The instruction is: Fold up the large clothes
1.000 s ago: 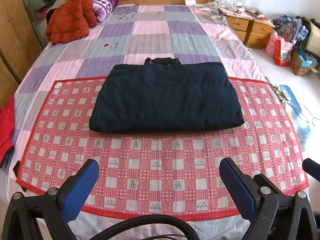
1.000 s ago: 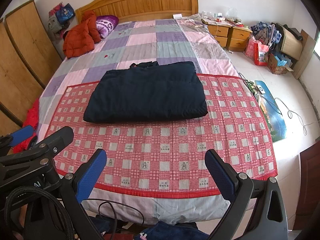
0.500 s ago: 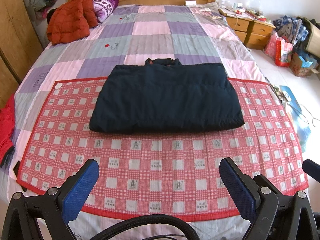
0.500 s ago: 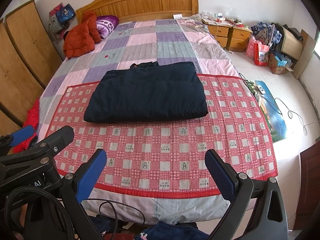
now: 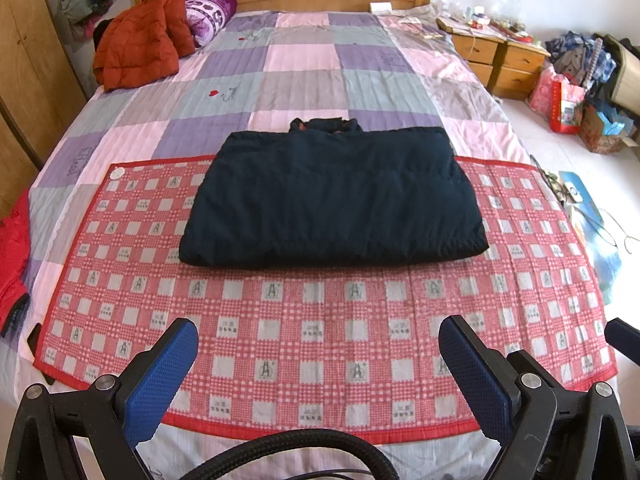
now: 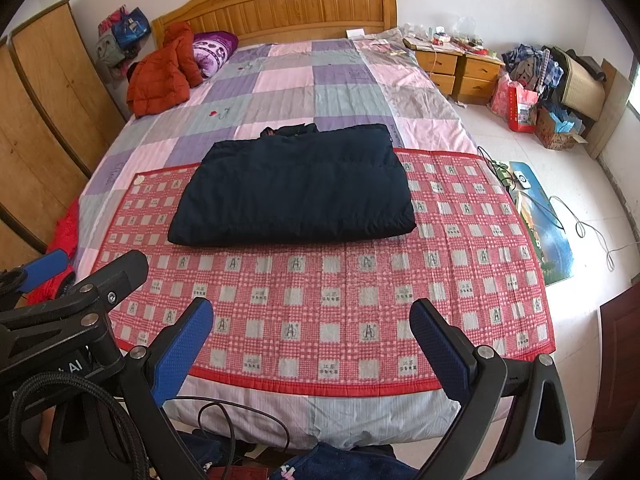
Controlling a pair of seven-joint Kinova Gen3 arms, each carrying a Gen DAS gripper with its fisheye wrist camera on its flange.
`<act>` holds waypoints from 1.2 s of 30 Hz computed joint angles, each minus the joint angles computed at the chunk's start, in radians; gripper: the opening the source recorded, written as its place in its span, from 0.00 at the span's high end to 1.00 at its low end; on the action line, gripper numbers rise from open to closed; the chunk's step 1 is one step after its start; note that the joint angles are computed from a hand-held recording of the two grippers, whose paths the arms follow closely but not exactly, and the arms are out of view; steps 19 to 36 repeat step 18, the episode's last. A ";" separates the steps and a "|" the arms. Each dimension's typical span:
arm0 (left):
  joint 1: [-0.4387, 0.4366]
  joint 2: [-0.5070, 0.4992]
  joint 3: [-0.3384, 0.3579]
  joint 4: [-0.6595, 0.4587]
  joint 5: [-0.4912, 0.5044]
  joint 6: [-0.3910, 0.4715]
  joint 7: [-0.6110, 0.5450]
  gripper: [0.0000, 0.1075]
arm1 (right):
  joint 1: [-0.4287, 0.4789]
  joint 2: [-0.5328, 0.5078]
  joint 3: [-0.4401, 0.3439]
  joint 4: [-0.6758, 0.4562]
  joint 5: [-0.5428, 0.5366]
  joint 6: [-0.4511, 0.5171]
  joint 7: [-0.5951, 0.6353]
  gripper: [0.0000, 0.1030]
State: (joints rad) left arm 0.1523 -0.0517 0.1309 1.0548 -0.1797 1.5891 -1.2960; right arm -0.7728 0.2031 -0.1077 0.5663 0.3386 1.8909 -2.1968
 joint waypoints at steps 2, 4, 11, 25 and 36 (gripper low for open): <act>0.000 0.001 0.000 -0.001 0.000 0.001 -0.001 0.08 | 0.000 0.000 0.000 0.002 0.000 -0.001 0.000 0.02; 0.001 0.001 0.000 -0.001 0.000 0.001 0.002 0.08 | 0.000 0.000 0.000 0.001 -0.001 0.000 0.000 0.02; 0.002 0.001 0.002 0.000 -0.004 0.000 0.003 0.08 | -0.001 -0.001 -0.002 0.006 0.002 -0.004 -0.002 0.02; -0.008 -0.005 -0.007 -0.008 -0.003 -0.005 -0.020 0.08 | 0.002 -0.006 -0.005 0.019 0.000 -0.013 -0.004 0.02; -0.008 -0.005 -0.007 -0.008 -0.003 -0.005 -0.020 0.08 | 0.002 -0.006 -0.005 0.019 0.000 -0.013 -0.004 0.02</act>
